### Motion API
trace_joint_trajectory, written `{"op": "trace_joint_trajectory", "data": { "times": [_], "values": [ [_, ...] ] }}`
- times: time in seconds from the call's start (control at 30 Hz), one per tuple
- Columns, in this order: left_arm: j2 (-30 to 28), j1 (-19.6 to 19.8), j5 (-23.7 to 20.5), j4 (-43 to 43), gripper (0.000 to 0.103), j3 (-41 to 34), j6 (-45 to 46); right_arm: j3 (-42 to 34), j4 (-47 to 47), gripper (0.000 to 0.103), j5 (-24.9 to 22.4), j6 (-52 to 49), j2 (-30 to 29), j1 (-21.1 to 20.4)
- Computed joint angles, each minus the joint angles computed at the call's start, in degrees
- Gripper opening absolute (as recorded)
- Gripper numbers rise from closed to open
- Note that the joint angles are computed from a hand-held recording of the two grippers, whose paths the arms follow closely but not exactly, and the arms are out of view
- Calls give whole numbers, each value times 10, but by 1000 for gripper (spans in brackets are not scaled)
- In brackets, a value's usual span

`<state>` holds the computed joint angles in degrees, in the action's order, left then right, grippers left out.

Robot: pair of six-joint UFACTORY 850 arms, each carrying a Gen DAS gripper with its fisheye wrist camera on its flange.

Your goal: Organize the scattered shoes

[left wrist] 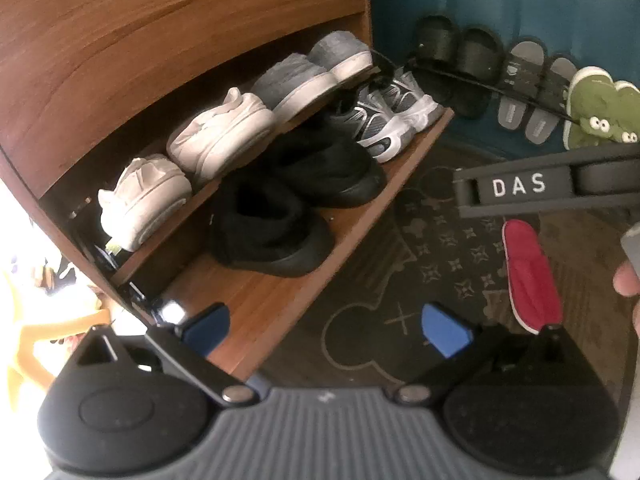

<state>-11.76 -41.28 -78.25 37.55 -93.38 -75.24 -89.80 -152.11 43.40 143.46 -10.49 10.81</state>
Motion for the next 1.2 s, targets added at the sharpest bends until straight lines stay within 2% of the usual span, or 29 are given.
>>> {"op": "trace_joint_trajectory", "data": {
  "times": [0.43, 0.87, 1.2],
  "values": [
    [1, 9, 5, 13, 103, 0, 4, -17, 3, 100, -2, 16, -16, 8],
    [-4, 26, 10, -42, 103, -7, 20, -25, -3, 100, -3, 14, -21, 13],
    [0, 26, 15, -36, 103, -4, 16, -28, 1, 100, -5, 14, -23, 15]
  ]
}}
